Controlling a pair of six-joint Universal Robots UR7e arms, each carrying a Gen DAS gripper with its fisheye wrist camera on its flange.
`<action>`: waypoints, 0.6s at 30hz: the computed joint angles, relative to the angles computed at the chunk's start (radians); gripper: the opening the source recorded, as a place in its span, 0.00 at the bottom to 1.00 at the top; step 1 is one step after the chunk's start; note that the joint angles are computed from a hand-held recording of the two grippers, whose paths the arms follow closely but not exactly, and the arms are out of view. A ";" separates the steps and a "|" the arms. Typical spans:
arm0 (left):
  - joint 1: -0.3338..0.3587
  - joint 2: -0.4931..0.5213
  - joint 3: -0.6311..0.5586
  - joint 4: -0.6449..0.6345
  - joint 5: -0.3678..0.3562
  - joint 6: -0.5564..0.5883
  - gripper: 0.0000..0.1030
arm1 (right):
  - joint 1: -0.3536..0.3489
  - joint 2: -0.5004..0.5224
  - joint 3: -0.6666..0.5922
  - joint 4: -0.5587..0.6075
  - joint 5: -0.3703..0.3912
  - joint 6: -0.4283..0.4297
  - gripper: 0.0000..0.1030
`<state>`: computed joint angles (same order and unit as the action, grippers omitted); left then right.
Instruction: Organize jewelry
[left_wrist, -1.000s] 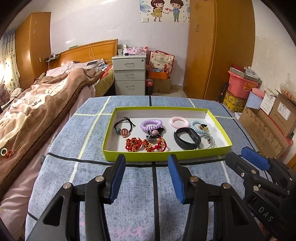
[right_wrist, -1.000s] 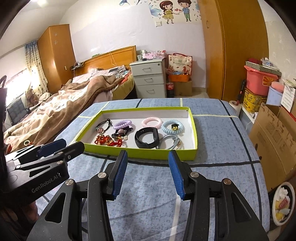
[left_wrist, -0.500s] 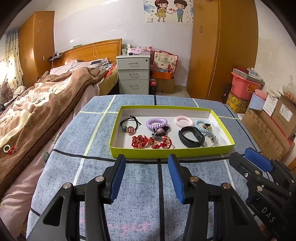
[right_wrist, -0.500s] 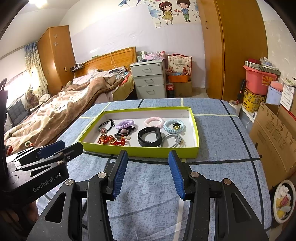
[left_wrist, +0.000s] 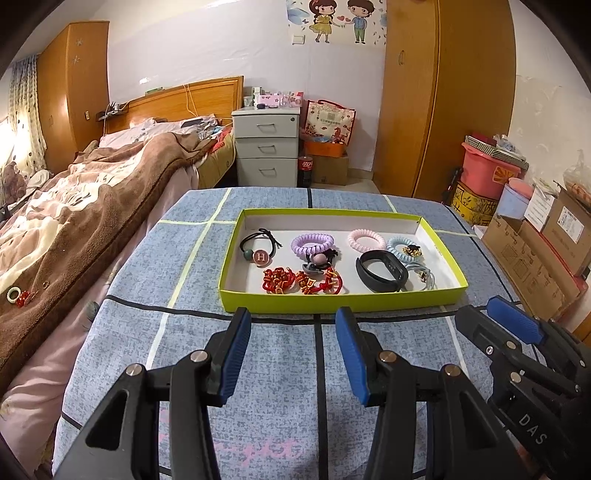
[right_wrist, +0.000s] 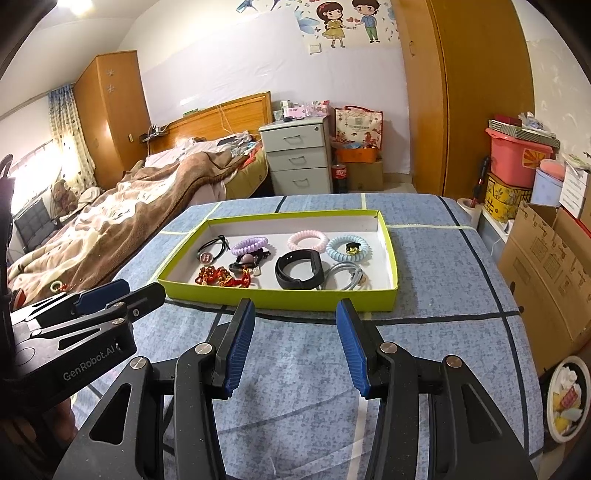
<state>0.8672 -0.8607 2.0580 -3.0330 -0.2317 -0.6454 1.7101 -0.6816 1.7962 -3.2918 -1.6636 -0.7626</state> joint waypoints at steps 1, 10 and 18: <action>-0.001 -0.002 0.001 0.009 0.001 -0.007 0.48 | 0.000 0.000 0.000 -0.001 0.000 0.000 0.45; 0.001 -0.006 0.003 0.007 -0.015 -0.006 0.48 | -0.001 -0.002 0.000 0.008 -0.003 0.001 0.45; 0.006 -0.011 0.001 0.032 -0.013 -0.023 0.48 | 0.000 -0.002 -0.001 0.011 -0.005 0.001 0.45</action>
